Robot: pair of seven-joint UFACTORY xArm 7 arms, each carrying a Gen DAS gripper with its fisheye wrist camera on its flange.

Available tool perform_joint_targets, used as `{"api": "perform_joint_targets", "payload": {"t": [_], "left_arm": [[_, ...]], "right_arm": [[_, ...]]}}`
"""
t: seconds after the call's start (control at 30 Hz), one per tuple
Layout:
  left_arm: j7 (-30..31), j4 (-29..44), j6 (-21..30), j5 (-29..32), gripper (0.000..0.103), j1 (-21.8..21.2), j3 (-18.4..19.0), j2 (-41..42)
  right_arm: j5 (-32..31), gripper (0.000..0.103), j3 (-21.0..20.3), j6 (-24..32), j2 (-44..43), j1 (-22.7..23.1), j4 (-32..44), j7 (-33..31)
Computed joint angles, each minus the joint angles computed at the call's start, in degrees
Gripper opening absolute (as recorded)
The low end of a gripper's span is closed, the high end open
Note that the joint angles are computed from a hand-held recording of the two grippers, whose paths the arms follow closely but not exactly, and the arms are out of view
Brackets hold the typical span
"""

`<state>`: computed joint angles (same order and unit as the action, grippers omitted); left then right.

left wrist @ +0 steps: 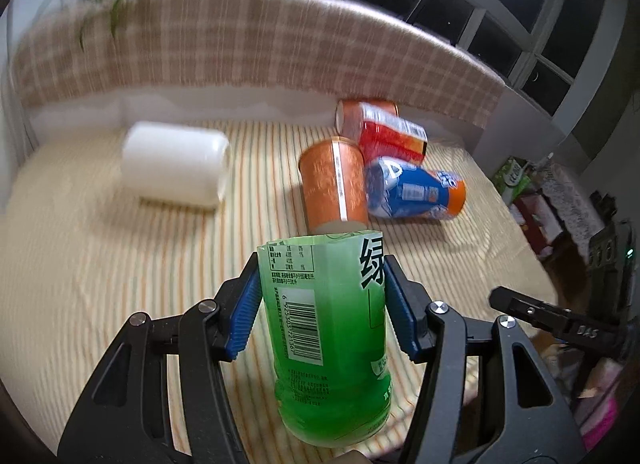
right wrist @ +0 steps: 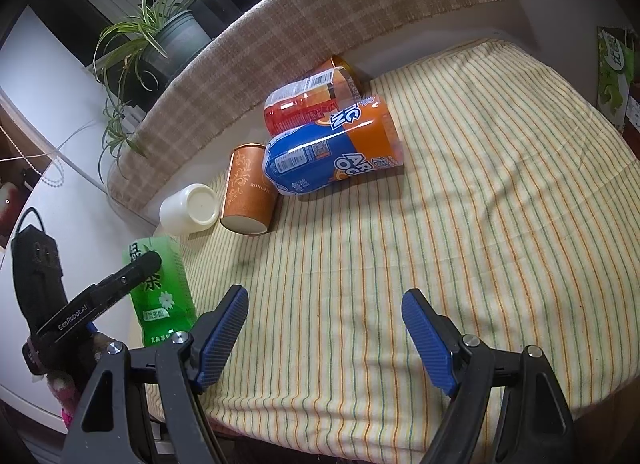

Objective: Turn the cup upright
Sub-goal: 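Rotate the held green bottle with the left tool until its opening points up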

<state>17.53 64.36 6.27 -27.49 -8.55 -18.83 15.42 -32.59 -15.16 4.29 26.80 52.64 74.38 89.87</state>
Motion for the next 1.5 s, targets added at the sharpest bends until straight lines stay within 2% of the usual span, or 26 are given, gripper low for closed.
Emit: {"api": "perform_joint_targets", "payload": {"t": [0.1,0.23,0.33,0.43,0.5,0.87,1.1,1.23,1.33,1.5], "left_arm": [[-5.3,-1.0,-5.7,7.1,0.059,-5.4,5.4,0.7],[-13.4,-0.3,-9.7,14.3,0.059,-14.0,15.6,3.3],[-16.9,0.5,-12.0,17.0,0.059,-18.1,20.7,5.0],[-20.5,1.5,-15.1,18.8,0.059,-27.3,31.3,7.3],[-21.3,1.8,-16.6,19.3,0.059,-30.5,34.9,8.3],[-17.3,-3.2,-19.7,17.1,0.059,-28.5,31.9,4.8],[-15.4,-6.2,-19.9,16.5,0.059,-24.5,27.0,1.8],[-16.3,-8.2,-19.6,18.7,0.059,-18.1,20.6,-0.1],[-19.5,-9.6,-18.4,23.2,0.059,-8.4,11.5,-1.4],[-22.7,-11.3,-18.1,26.7,0.059,-4.6,8.3,-2.8]], "right_arm": [[0.0,0.082,-0.1,-0.1,-0.1,0.2,-0.1,0.0],[-0.4,0.082,-0.8,0.0,-0.4,1.0,-0.4,0.5],[-1.4,0.082,-1.4,0.4,-0.9,1.5,-0.8,1.6],[-2.2,0.082,-1.3,0.4,-1.1,1.2,-1.1,2.7],[-2.8,0.082,-1.2,0.4,-1.2,1.1,-1.1,3.4],[-4.2,0.082,-0.1,0.3,-0.8,0.1,-0.5,4.5],[-3.3,0.082,0.8,0.6,-0.1,-0.4,0.6,3.2],[-3.2,0.082,0.8,0.9,0.0,-0.3,1.0,2.9],[-3.2,0.082,0.9,1.0,0.1,-0.2,1.3,2.8],[-3.1,0.082,1.6,1.4,0.6,-0.4,2.4,2.0]]}}
